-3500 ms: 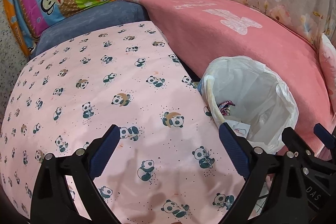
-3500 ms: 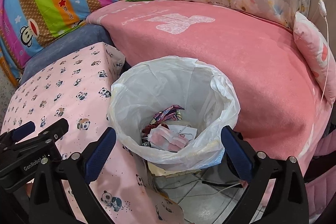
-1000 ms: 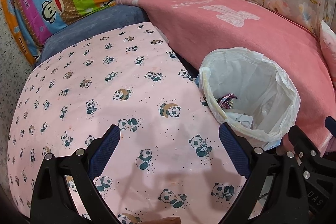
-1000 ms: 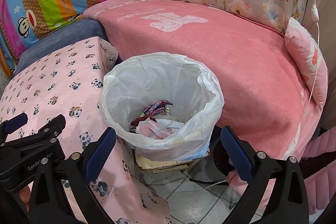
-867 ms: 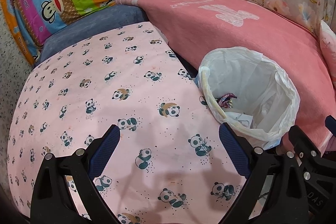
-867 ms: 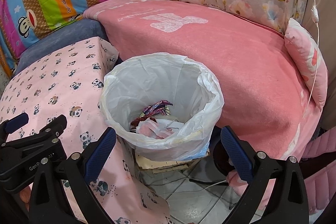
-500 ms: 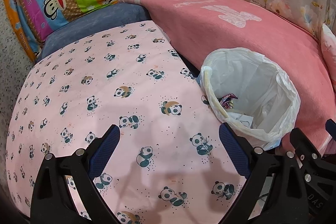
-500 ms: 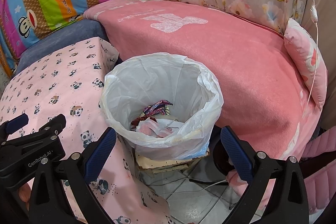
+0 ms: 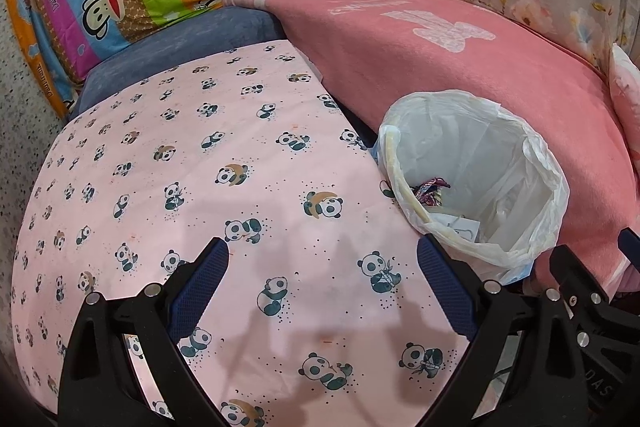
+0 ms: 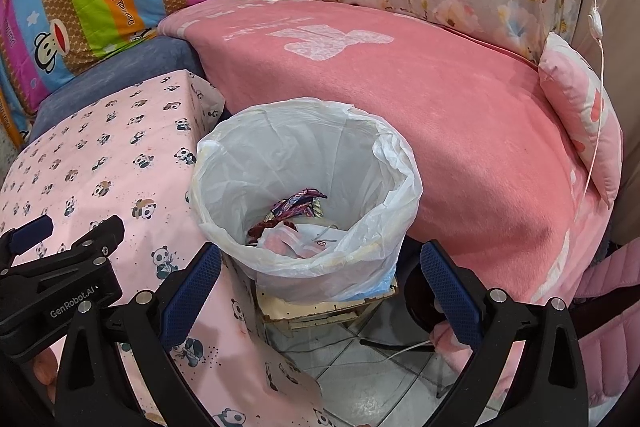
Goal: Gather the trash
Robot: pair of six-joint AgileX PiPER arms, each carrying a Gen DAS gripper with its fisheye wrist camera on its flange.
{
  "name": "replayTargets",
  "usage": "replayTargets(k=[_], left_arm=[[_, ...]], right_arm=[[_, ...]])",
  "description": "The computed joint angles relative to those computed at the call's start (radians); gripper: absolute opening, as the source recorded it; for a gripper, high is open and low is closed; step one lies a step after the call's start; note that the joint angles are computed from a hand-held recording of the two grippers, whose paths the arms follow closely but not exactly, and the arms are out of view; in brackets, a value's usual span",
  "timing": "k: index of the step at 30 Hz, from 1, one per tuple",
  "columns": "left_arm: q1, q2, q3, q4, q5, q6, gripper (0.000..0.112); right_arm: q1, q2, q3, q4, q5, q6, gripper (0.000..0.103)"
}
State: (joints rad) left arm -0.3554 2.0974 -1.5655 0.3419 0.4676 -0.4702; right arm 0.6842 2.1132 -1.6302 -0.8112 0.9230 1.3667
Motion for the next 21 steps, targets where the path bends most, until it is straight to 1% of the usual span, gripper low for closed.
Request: replayTargets(k=[21], left_arm=[[-0.011,-0.002,0.003,0.020,0.003,-0.019,0.091]], right_arm=[[0.003,-0.017,0.033,-0.012,-0.006,0.024,0.096]])
